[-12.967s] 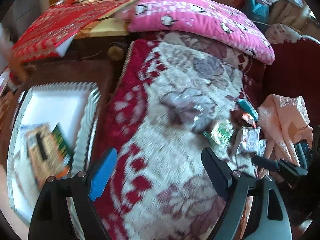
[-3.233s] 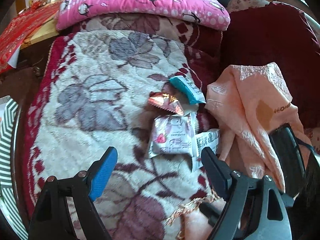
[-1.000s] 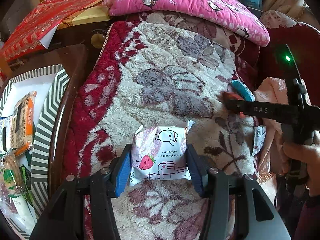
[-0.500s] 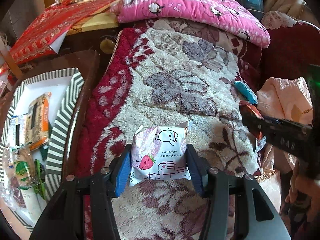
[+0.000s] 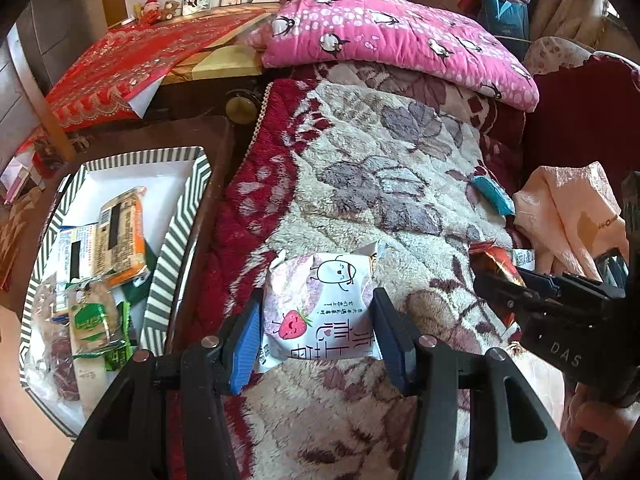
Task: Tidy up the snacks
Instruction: 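Grasp the red wrapped candy with the right gripper, then carry the strawberry-print packet and red candy over the striped tray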
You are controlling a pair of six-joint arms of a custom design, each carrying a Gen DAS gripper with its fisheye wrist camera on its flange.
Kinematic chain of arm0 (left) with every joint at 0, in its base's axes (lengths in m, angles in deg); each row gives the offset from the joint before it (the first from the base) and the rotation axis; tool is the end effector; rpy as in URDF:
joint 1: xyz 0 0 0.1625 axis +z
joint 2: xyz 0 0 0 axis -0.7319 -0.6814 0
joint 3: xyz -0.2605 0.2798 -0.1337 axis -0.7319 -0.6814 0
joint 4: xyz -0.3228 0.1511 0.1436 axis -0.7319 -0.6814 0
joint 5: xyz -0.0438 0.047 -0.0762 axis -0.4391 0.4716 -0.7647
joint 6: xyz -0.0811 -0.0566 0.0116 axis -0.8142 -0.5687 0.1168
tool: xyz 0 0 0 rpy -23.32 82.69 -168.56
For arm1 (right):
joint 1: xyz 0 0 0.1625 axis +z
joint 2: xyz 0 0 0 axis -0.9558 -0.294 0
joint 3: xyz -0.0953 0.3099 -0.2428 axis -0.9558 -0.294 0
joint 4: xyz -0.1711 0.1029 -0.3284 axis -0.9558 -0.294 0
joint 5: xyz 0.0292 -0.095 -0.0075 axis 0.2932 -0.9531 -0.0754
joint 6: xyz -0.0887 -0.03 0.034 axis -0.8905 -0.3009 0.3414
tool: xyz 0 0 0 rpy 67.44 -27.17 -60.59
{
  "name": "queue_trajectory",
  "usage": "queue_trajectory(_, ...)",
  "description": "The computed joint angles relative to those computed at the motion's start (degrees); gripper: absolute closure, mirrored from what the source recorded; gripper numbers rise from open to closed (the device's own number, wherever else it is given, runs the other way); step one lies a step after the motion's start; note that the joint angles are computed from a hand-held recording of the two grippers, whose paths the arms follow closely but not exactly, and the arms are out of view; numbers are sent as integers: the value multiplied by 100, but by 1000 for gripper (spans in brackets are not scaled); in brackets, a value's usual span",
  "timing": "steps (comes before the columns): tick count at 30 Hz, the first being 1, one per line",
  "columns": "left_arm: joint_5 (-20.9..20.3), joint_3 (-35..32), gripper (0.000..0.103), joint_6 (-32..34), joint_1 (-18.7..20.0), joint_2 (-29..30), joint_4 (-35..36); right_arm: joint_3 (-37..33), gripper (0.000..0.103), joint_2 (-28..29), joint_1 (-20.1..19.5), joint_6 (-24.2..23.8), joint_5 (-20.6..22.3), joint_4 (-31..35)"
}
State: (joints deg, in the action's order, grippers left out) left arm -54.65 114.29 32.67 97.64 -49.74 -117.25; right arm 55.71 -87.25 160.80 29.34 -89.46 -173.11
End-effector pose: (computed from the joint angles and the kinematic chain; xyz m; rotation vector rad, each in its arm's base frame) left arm -0.3013 -0.6892 0.0667 0.3699 2.3856 -0.5612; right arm 0.0747 -0.6925 0.2387 0.4544 -2.6018 0.5461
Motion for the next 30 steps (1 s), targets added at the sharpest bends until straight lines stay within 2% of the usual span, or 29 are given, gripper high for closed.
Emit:
queue_trajectory(15, 185, 413, 51, -76, -52, -359, -167, 167, 67, 18, 310, -156, -63, 33)
queue_trajectory(30, 677, 965, 51, -359, 58, -1039, -282, -186, 67, 479, 783, -380, -101, 287)
